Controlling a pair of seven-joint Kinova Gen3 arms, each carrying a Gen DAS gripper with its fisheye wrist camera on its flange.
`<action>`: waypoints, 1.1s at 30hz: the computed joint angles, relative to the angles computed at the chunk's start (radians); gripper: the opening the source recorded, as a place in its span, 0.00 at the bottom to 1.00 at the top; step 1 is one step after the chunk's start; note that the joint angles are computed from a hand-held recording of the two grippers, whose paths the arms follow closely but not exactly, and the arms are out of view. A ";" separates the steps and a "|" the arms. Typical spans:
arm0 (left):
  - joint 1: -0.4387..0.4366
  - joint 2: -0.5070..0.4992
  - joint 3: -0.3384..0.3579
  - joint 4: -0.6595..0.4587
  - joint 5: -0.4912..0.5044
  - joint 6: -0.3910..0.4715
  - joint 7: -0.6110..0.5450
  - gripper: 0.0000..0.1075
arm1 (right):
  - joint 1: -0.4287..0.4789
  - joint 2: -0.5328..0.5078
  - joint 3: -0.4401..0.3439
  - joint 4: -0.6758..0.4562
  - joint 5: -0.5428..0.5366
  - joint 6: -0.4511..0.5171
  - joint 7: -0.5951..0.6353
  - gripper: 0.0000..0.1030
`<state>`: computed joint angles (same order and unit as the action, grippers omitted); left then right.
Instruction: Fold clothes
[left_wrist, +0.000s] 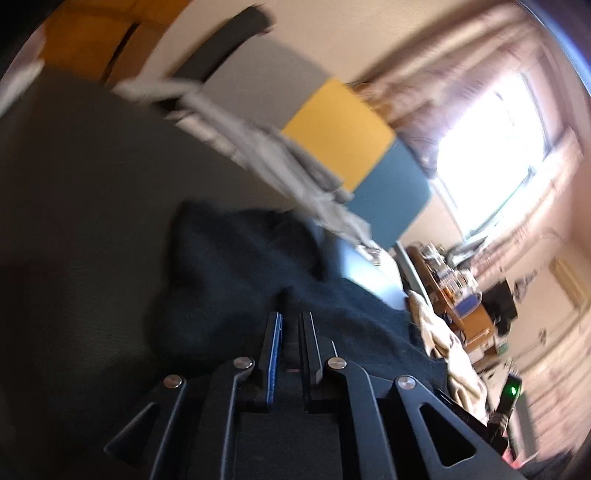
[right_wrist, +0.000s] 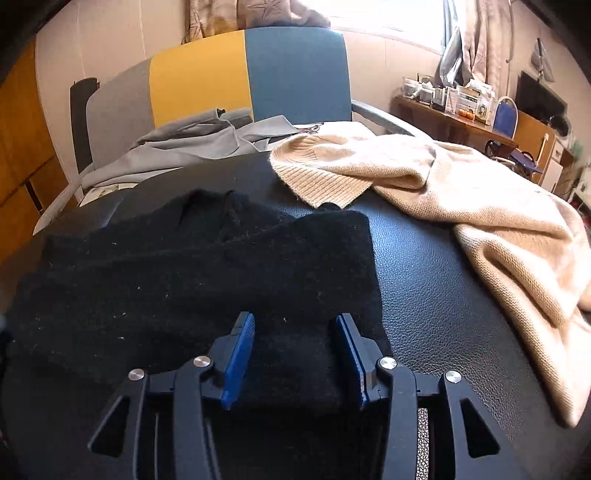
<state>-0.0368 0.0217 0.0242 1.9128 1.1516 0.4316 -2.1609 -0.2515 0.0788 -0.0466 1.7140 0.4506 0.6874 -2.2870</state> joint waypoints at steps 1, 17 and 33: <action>0.031 0.005 -0.003 -0.028 -0.041 0.000 -0.012 0.12 | -0.003 -0.004 -0.001 0.005 0.009 0.001 -0.008 0.45; 0.189 0.214 -0.183 -0.234 -0.113 0.264 0.110 0.02 | 0.029 0.004 -0.009 0.012 -0.047 -0.048 0.026 0.47; 0.351 0.232 -0.390 -0.175 0.107 0.271 -0.104 0.01 | 0.119 0.175 -0.206 -0.190 -0.269 -0.068 0.472 0.52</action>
